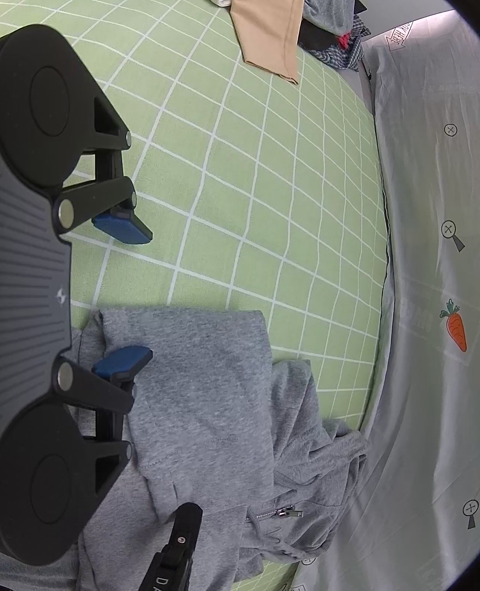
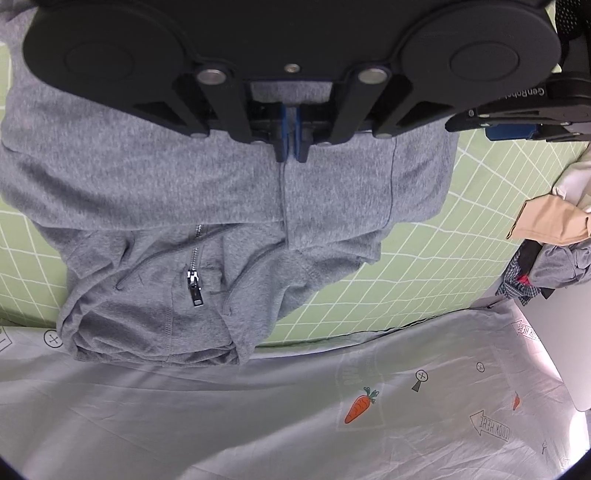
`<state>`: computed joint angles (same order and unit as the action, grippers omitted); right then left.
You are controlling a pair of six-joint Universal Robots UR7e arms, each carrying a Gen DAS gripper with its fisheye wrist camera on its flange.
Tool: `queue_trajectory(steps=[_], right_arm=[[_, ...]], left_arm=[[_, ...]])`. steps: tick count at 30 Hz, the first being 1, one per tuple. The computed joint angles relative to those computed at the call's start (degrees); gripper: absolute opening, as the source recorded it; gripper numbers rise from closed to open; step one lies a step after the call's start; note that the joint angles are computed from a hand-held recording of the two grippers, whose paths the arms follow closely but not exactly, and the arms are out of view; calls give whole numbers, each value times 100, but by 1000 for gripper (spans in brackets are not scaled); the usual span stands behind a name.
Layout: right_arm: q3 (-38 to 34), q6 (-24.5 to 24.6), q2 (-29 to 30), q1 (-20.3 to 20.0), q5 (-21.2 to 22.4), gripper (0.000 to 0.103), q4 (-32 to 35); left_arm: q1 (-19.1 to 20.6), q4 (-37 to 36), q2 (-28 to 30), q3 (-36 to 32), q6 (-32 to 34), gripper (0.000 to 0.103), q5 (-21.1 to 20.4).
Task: Fold clothes
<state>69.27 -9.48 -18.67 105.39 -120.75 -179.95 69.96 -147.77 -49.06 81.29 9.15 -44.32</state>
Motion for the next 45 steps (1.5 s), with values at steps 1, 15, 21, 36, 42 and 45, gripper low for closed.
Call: queue_trajectory(steps=[1, 15, 21, 36, 42, 45], right_arm=[[107, -68, -62, 8, 33, 4, -164], [1432, -1265, -762, 322, -1258, 3, -2040], [1658, -685, -884, 175, -1865, 3, -1864], [1699, -968, -807, 171, -2422, 1, -2502], [2086, -1, -1115, 13, -1816, 13, -2241], [2083, 141, -1085, 5, -1557, 51, -2238]], left_arm=[[-13, -9, -3, 3, -4, 63, 13], [-268, -133, -88, 170, 365, 69, -601], [-359, -129, -91, 298, 566, 70, -659], [-260, -41, -153, 111, 218, 68, -888], [-230, 260, -154, 50, 195, 44, -1311], [-258, 321, -157, 105, 284, 44, -1321]])
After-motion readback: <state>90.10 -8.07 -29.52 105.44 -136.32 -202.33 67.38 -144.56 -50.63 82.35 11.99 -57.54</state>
